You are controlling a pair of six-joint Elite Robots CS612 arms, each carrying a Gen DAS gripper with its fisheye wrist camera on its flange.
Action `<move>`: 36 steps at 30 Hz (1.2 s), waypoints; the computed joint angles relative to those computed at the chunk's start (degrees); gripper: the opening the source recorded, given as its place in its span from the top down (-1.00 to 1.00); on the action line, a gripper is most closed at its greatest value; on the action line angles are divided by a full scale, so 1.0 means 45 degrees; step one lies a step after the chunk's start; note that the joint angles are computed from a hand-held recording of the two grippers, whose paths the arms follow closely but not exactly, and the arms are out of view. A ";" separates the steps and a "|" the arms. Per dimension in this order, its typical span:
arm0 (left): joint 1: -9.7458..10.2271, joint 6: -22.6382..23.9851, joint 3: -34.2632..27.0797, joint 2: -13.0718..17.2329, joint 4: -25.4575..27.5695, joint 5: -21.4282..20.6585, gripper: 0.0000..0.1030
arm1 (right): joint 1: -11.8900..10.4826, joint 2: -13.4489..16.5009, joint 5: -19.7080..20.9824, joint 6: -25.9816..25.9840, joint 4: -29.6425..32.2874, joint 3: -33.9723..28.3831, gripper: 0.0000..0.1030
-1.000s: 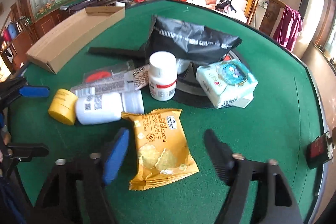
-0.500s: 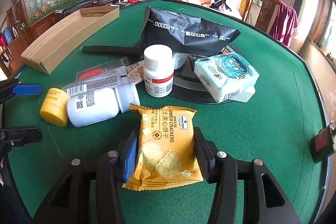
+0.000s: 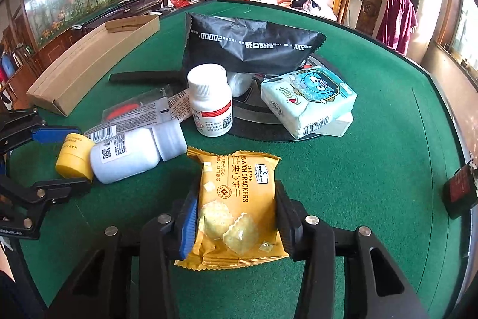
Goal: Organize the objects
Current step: 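Grasp the yellow cracker packet with the right gripper while the left gripper approaches the yellow jar, then grasp the yellow round jar with the left gripper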
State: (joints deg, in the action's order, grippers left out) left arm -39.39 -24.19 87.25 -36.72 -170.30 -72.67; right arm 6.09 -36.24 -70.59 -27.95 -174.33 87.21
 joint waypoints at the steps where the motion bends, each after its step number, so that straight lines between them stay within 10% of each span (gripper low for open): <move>1: 0.0008 -0.0006 0.0001 0.0011 -0.0037 -0.0024 -0.10 | -0.0002 0.0000 0.0001 0.0002 -0.0010 0.0002 0.06; 36: -0.0219 -0.0678 -0.0043 0.0064 -0.0245 0.0431 0.40 | 0.0032 0.0042 -0.0438 0.0209 -0.0089 -0.0032 0.00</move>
